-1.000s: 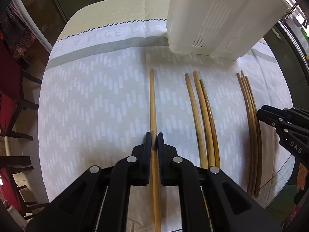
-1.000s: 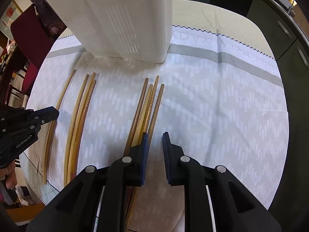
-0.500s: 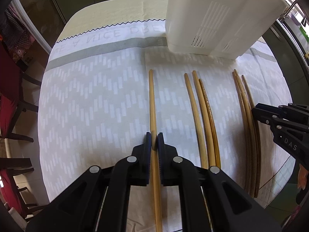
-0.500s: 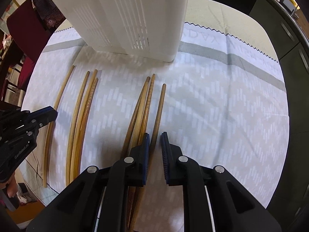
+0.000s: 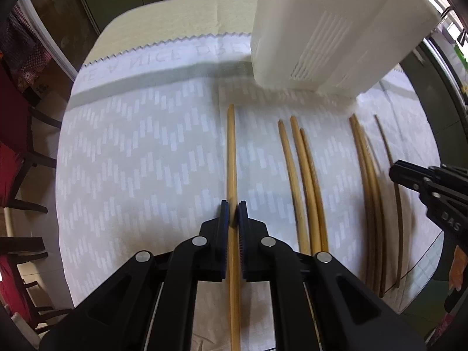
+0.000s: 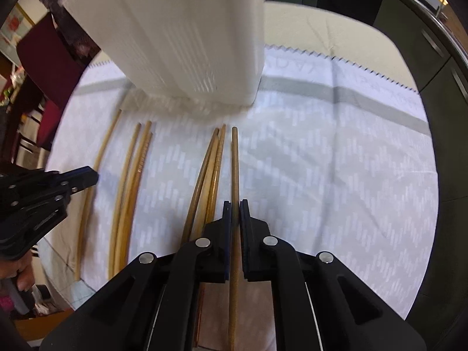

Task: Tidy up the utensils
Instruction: 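Lift both chopsticks upright and drop them into the white holder, opening both grippers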

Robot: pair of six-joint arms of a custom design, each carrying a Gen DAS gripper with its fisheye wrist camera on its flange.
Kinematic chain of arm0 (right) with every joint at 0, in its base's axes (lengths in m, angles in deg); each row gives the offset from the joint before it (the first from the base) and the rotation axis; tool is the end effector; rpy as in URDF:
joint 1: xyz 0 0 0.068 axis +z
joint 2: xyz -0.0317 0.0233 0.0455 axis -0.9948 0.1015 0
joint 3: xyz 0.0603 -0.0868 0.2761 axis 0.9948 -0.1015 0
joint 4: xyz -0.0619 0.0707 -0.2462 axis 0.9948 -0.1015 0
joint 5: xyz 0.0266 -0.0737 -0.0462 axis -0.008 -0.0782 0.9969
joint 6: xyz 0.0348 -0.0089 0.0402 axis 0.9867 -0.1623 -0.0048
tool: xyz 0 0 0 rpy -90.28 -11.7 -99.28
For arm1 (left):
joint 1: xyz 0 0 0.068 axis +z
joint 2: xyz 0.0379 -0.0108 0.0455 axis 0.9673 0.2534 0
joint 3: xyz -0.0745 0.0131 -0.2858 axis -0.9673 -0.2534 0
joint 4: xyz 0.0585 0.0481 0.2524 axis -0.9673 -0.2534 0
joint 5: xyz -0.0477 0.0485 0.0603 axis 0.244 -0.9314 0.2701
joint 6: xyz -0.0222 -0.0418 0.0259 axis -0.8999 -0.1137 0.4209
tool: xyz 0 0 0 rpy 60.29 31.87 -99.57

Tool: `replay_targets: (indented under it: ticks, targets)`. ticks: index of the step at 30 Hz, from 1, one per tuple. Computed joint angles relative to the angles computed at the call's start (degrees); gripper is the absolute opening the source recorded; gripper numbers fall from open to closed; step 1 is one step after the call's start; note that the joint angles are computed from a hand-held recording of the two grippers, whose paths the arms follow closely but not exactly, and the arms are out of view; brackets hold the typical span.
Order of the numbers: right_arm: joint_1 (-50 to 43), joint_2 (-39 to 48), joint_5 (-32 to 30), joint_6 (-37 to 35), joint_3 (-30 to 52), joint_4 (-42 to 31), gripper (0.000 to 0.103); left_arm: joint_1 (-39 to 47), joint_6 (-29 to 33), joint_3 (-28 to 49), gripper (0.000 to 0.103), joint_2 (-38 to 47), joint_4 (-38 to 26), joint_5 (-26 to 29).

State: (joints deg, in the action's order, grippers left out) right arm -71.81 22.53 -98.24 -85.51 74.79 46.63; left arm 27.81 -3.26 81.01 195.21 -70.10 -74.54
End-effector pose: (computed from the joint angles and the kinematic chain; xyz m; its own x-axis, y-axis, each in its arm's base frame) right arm 0.3021 0.0735 0.1933 -0.8785 -0.3960 -0.2672 -0.4433 0.8842 0.1472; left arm 0.2684 -0.2833 0.1996 -0.9509 -0.1714 -0.2577 -0.1600 0.9850 -0.0647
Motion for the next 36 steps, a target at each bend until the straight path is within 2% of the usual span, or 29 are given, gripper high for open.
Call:
replay_targets:
  ticks: [10,16,23,36]
  targets:
    - [-9.6,-13.4,-9.9,-6.6,-1.4,-5.3,0.006,-3.2,0.1,5.5,0.006,-5.6,-4.4,-7.4]
    - [-20.5,-18.1,-16.1,-17.1,0.0,-12.3,0.006,-7.5,-0.1,7.3,0.006,-8.8,-7.1,-12.3]
    - [-25.3,-22.2,-19.3,-22.2,0.2,-17.1,0.006,-10.7,-0.5,9.3,0.006,-9.9,-9.7,-15.6]
    - [-29.5,-24.4,-23.8,-26.4,3.0,-22.1,0.006,-12.3,-0.3,8.2,0.006,-12.5,-9.4,-18.7]
